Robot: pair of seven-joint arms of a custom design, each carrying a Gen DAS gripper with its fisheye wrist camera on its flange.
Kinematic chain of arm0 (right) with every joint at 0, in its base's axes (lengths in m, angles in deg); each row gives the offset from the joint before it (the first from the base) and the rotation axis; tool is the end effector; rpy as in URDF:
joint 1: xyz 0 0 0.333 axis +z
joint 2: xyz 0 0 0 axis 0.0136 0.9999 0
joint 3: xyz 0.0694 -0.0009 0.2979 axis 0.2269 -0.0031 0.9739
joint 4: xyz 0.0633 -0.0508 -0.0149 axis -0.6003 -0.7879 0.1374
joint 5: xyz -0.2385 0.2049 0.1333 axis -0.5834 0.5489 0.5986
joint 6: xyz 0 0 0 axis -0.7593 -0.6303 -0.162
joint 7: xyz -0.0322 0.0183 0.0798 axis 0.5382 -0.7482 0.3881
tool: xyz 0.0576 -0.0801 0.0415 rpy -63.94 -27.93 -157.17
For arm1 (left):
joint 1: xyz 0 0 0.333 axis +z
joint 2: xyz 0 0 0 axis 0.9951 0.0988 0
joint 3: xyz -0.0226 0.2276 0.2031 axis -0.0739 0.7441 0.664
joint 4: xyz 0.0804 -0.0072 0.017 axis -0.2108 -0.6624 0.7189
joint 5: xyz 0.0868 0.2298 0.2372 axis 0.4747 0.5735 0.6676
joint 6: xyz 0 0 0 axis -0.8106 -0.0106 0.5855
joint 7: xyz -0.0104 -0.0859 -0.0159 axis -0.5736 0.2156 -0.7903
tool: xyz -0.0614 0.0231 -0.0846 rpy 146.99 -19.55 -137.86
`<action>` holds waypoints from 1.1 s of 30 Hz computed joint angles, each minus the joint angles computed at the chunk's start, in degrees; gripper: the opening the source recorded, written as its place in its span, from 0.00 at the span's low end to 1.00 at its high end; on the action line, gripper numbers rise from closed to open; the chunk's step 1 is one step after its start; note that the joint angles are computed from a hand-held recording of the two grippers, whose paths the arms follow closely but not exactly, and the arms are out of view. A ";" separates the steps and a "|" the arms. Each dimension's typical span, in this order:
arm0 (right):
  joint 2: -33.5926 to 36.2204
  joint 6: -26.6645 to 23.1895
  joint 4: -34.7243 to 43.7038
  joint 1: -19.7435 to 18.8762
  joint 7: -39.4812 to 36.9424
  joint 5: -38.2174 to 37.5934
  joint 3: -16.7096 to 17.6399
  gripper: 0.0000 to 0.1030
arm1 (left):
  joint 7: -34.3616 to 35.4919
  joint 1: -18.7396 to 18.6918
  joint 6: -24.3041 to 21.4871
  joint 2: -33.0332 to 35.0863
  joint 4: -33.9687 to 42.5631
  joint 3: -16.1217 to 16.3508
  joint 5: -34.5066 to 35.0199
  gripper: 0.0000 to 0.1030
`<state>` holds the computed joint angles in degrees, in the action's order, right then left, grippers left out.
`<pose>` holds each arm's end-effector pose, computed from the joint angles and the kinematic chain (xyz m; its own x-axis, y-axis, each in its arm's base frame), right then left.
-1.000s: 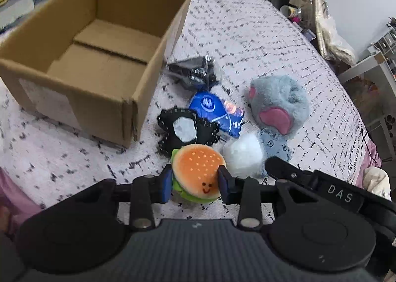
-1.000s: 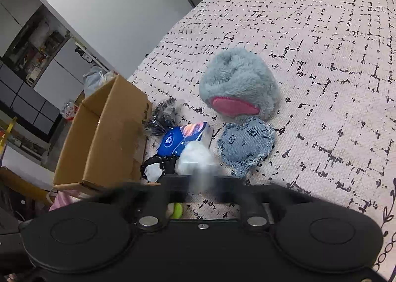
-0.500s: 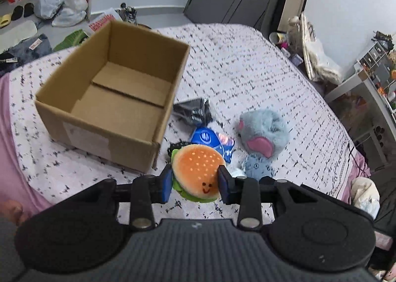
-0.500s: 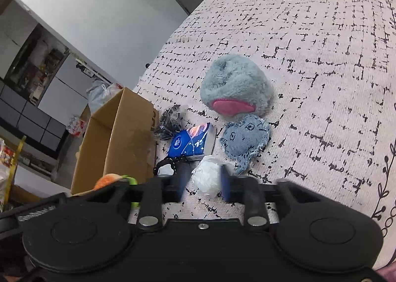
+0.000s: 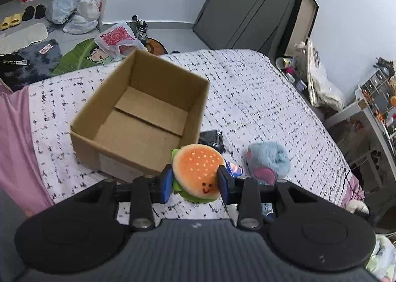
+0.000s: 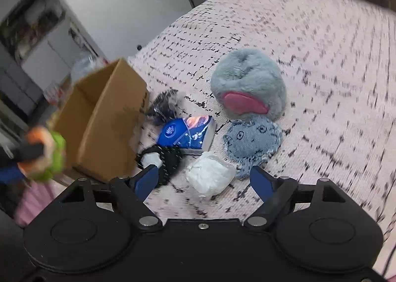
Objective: Organize soft objects
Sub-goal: 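Carry the burger into the box with left tool while right tool grasps white tissue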
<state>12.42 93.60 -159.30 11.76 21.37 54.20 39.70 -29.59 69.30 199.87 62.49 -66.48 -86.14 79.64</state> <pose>0.6479 0.1322 0.4233 0.2048 -0.9272 -0.3137 -0.8397 -0.0018 -0.5430 0.5557 -0.2840 0.5222 0.2639 -0.8791 0.3969 -0.7109 -0.4554 -0.5360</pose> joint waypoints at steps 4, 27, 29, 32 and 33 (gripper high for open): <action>0.21 1.17 -0.91 2.19 -0.92 -4.43 -1.19 0.43 | 0.19 1.10 0.50 -1.57 -1.19 0.54 -0.08 0.36; -5.95 2.94 -5.35 1.16 -2.61 -1.82 0.10 0.05 | 7.09 7.46 5.43 -4.62 -4.85 1.72 -4.65 0.36; -6.50 3.36 -5.57 1.26 -2.18 -1.23 -0.03 0.05 | 7.69 7.78 5.55 -4.09 -4.40 1.80 -5.06 0.36; -7.57 4.84 -6.25 0.75 -3.70 1.13 0.85 0.05 | 8.53 8.17 5.70 -2.99 -3.45 1.85 -5.53 0.36; -7.93 5.39 -6.46 0.58 -4.41 2.14 1.22 0.05 | 8.93 8.33 5.72 -2.57 -3.09 1.82 -5.78 0.36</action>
